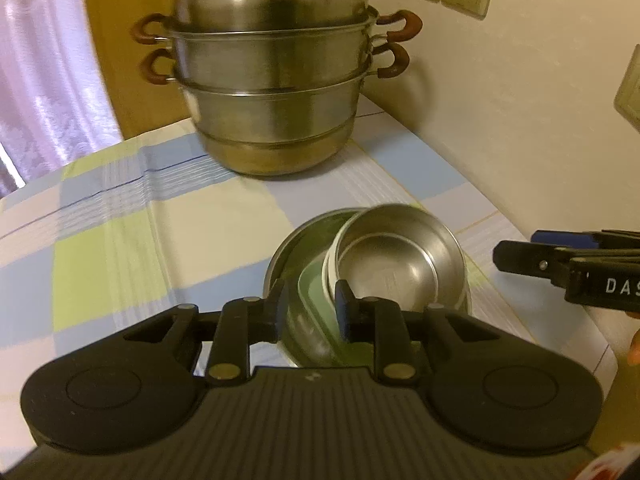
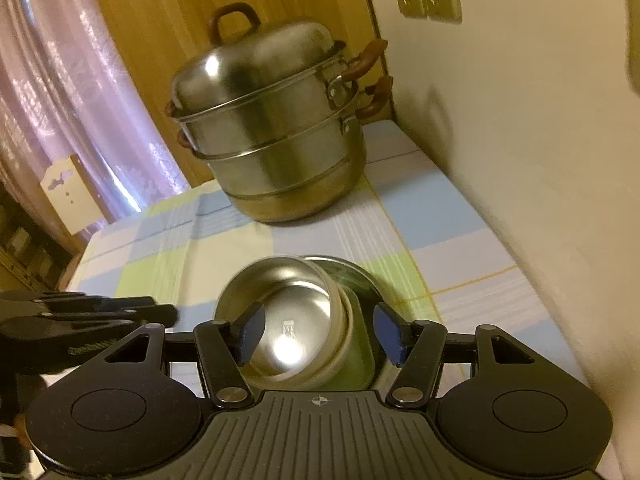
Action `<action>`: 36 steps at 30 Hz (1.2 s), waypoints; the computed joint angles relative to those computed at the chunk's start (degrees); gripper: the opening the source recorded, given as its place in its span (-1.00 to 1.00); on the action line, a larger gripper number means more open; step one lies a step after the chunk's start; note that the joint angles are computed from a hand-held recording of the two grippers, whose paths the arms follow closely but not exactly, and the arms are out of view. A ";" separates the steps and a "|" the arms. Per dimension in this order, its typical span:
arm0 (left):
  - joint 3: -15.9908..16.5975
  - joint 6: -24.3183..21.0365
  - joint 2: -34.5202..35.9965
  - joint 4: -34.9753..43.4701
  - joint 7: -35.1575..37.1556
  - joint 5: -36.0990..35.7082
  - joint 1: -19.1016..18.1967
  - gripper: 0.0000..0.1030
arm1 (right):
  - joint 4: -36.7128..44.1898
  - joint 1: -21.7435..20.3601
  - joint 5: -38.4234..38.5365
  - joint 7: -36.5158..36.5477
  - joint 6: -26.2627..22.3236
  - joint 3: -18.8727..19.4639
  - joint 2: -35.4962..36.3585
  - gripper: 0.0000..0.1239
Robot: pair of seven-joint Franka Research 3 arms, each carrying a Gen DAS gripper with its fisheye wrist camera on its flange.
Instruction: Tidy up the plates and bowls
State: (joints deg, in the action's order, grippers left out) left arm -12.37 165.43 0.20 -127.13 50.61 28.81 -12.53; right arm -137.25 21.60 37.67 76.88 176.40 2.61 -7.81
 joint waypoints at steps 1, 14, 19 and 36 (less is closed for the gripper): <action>-0.04 0.27 -1.44 -1.46 -2.10 1.30 -0.05 -0.55 | -1.56 -0.54 -1.35 1.04 0.89 0.82 -1.06 -0.03; -8.26 -6.22 -19.06 -14.97 -22.23 4.46 -1.60 -0.51 | -18.79 8.23 -0.09 -2.06 0.16 -5.15 -18.86 -0.03; -11.26 -10.63 -24.50 -18.09 -29.04 3.01 -4.80 -0.50 | -24.01 6.82 -2.09 -2.38 -5.68 -4.35 -27.14 -0.03; -16.80 -26.73 -33.18 -20.26 -43.90 -3.21 -17.45 -0.50 | -36.00 2.32 -6.33 -2.99 -23.35 -4.18 -51.89 -0.03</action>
